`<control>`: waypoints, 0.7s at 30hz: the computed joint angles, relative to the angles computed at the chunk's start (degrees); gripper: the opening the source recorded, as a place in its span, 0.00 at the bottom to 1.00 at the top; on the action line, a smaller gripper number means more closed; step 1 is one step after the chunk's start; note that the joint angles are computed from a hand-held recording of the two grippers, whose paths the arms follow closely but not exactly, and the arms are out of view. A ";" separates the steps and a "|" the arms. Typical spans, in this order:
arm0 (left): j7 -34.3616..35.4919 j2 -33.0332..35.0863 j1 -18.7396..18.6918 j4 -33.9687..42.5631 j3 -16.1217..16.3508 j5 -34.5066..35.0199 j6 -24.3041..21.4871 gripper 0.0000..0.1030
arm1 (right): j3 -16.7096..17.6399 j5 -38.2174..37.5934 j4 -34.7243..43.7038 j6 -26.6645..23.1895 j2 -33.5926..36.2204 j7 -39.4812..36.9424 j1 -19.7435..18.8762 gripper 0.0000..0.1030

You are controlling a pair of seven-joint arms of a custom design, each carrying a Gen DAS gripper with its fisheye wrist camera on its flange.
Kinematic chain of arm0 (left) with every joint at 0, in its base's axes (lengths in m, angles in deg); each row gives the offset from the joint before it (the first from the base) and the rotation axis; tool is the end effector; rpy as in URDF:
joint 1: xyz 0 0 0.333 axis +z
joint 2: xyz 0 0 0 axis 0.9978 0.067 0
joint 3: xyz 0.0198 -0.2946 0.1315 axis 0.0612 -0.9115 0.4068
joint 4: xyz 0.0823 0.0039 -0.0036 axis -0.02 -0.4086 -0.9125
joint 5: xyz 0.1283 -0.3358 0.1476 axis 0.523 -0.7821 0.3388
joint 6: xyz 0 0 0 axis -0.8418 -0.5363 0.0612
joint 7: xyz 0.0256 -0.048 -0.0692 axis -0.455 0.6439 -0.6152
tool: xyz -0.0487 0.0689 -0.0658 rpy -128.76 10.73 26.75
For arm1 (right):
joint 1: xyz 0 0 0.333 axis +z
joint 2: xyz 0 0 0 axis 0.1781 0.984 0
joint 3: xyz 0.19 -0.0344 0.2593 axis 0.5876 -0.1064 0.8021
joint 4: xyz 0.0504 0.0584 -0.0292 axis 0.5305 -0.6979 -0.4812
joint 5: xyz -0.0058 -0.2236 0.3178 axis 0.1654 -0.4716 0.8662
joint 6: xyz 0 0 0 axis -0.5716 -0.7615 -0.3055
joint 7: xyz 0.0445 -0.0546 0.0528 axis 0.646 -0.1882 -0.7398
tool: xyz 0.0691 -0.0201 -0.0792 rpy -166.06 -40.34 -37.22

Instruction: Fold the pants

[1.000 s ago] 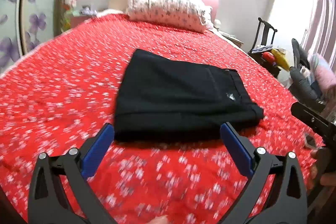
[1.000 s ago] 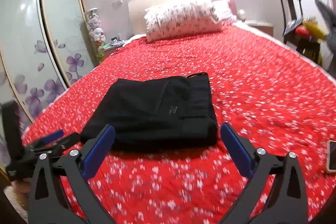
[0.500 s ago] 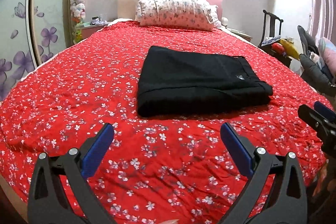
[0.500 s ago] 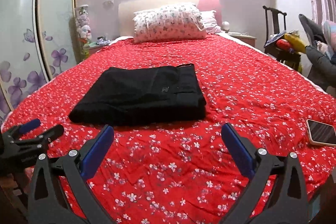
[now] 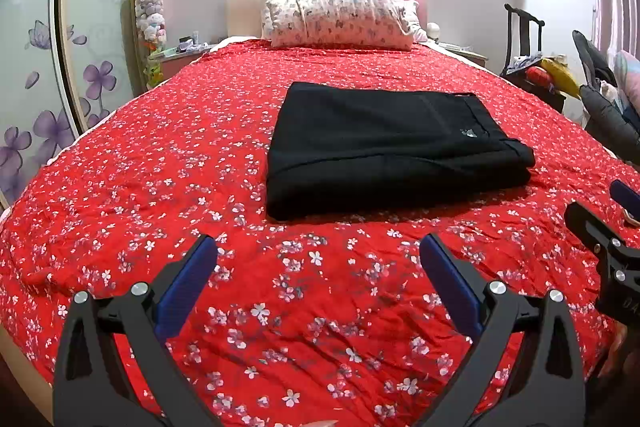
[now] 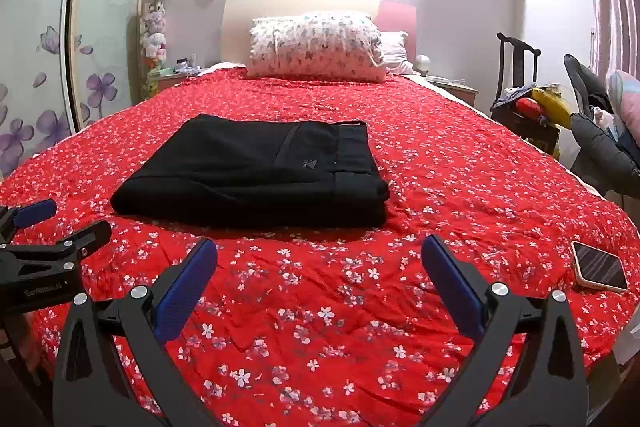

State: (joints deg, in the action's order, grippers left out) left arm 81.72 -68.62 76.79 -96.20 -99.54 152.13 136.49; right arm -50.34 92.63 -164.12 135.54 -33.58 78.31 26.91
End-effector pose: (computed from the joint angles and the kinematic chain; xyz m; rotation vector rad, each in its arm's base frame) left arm 0.5028 -0.2353 0.4683 -1.7350 1.5120 -0.7633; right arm 0.5387 0.1430 0.4693 -1.7073 1.3229 -0.8703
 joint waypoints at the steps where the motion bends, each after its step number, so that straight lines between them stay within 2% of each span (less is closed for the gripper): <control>1: 0.17 0.06 -0.02 0.05 0.00 0.03 -0.01 0.98 | 0.00 0.01 0.15 -0.11 0.19 -0.06 0.03 0.99; 5: 0.79 0.39 -0.25 0.33 -0.09 0.10 -1.01 0.98 | -0.47 3.35 0.77 -0.43 0.52 -3.29 1.34 0.99; 21: 2.37 1.45 -0.97 1.13 0.02 -0.71 -1.92 0.98 | -0.80 5.41 1.06 -1.17 0.63 -5.00 1.73 0.99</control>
State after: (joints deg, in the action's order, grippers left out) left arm 84.09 -67.17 75.83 -95.07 -99.52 151.42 134.57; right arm -51.14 98.05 -163.06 134.37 -32.95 73.32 28.64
